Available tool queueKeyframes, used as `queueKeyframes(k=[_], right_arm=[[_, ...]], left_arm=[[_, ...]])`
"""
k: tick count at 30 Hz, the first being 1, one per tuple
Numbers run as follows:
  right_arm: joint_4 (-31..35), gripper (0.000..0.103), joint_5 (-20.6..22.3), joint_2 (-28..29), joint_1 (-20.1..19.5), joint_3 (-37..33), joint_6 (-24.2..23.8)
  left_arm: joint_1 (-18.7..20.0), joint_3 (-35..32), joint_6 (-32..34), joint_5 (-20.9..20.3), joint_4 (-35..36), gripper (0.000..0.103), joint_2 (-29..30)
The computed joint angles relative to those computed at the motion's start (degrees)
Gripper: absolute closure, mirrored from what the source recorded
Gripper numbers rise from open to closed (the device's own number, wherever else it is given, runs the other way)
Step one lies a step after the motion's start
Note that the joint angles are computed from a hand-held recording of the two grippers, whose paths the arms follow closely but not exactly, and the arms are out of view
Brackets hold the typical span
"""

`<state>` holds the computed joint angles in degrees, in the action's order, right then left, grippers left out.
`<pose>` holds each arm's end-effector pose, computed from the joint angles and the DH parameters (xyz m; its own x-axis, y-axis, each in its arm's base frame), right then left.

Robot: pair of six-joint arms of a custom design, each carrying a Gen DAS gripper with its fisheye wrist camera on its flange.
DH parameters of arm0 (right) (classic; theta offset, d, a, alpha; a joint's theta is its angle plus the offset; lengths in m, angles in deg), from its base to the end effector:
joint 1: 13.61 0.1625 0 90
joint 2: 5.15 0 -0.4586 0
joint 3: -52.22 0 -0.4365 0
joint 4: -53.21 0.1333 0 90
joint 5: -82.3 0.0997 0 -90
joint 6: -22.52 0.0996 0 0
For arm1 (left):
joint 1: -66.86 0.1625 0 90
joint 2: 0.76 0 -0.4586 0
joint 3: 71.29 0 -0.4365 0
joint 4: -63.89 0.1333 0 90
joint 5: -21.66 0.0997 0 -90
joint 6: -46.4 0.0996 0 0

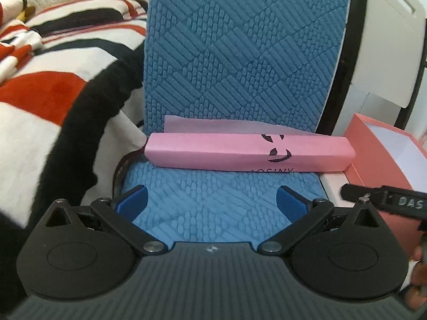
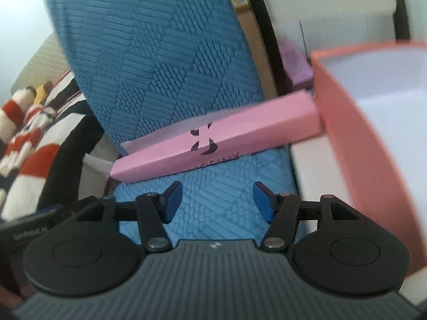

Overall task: Organize objects
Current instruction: 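Lower the right tool onto the pink box and close its fingers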

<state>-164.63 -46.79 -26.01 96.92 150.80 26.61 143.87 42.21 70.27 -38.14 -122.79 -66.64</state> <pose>0.2921 -0.5790 -0.0738 -0.9103 0.2233 0.3485 -0.1603 0.5860 -0.7943 0.0411 -0.6375 0.2775 -0.7886 0.0974 -0.6071 0.5100 0.6551 -0.5574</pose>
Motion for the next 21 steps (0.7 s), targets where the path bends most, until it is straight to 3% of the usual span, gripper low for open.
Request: queueKeyframes(k=[12,21], right_arm=[[7.0,0.037,7.3,3.1,-4.6,-10.5,6.2],[12.5,0.034,11.6,4.6,-7.9,-16.1,18.6]], left_arm=[[2.1,-13.0,-2.1,1.2,11.6,0.0,7.4],[3.3,-19.0,-3.4,2.5,16.9,0.0,10.4]])
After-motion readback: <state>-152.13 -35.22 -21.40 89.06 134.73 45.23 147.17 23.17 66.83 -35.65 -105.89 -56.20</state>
